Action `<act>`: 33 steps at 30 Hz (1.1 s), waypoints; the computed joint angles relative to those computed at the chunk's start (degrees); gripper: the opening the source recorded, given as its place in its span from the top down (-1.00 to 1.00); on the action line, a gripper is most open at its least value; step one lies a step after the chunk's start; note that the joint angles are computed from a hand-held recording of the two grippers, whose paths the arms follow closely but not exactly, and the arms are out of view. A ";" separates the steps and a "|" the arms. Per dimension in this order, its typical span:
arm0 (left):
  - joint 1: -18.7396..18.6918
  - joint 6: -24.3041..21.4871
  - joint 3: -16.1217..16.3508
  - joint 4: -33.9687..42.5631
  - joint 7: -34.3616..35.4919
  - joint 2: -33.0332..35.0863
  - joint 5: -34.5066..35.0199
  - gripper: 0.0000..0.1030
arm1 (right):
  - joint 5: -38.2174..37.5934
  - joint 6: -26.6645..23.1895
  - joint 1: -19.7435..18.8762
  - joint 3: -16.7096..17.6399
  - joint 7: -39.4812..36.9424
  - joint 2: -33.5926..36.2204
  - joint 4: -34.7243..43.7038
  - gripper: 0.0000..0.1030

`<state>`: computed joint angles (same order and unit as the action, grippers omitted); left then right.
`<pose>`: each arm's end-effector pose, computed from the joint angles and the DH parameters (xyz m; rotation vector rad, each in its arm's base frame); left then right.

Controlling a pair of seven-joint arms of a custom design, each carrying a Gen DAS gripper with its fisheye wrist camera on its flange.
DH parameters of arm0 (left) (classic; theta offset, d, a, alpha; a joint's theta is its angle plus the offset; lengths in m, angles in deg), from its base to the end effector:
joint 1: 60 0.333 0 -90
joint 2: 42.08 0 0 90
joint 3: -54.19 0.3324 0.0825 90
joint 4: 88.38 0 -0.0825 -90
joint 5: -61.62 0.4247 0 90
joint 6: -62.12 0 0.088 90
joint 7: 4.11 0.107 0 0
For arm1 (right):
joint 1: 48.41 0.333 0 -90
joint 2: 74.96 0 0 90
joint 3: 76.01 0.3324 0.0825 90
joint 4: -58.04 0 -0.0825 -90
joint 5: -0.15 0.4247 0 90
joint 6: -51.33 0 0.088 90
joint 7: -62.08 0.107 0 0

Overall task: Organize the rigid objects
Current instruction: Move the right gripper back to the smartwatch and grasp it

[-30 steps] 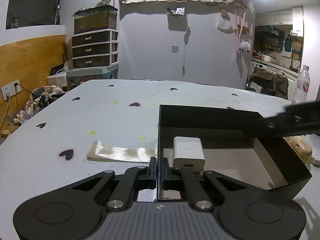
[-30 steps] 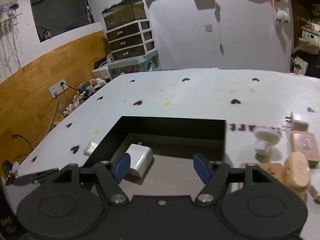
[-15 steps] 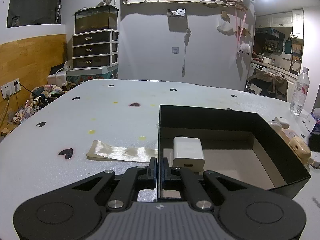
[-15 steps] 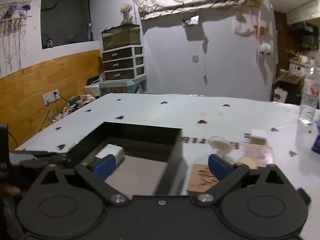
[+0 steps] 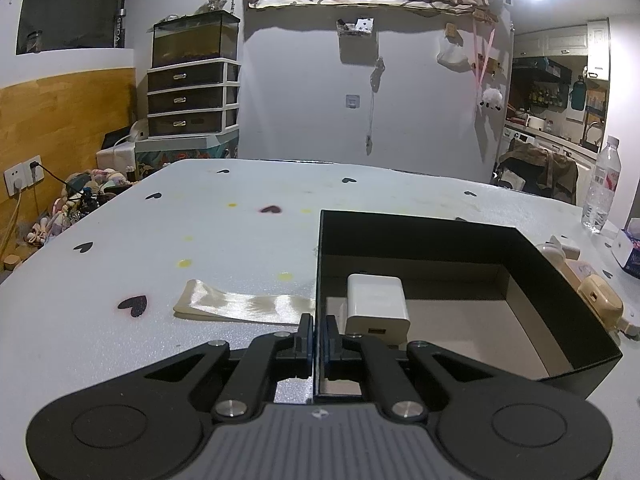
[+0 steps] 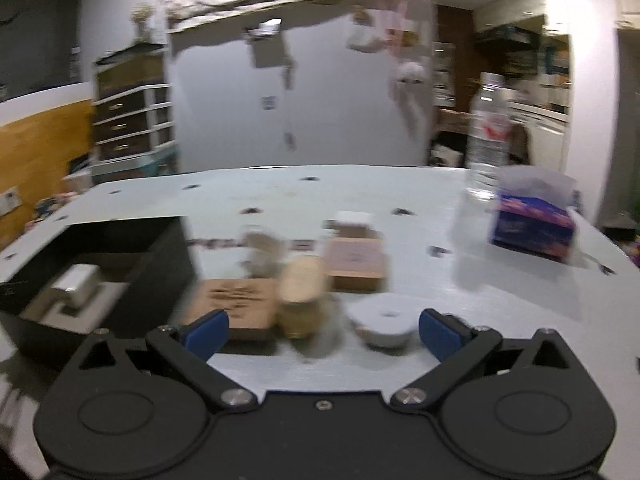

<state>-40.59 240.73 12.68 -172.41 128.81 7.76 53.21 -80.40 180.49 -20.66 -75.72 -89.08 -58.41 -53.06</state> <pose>0.8040 -0.1256 0.3428 -1.2056 2.0658 -1.1878 0.5999 0.2887 0.3475 -1.0786 2.0857 -1.1981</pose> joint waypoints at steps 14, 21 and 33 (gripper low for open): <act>0.11 0.12 -0.20 -0.03 -0.18 0.12 0.25 0.91 | 5.09 -3.32 -2.45 -0.66 2.82 0.07 -4.08 -0.65; 0.23 0.09 -0.33 -0.05 -0.19 0.17 0.34 0.91 | 5.09 2.76 -4.48 -1.51 1.90 -0.53 -4.93 -0.56; 0.27 0.09 -0.36 -0.03 -0.27 0.22 0.45 0.91 | 1.42 10.02 -6.27 -1.87 0.86 -1.36 -5.85 -0.56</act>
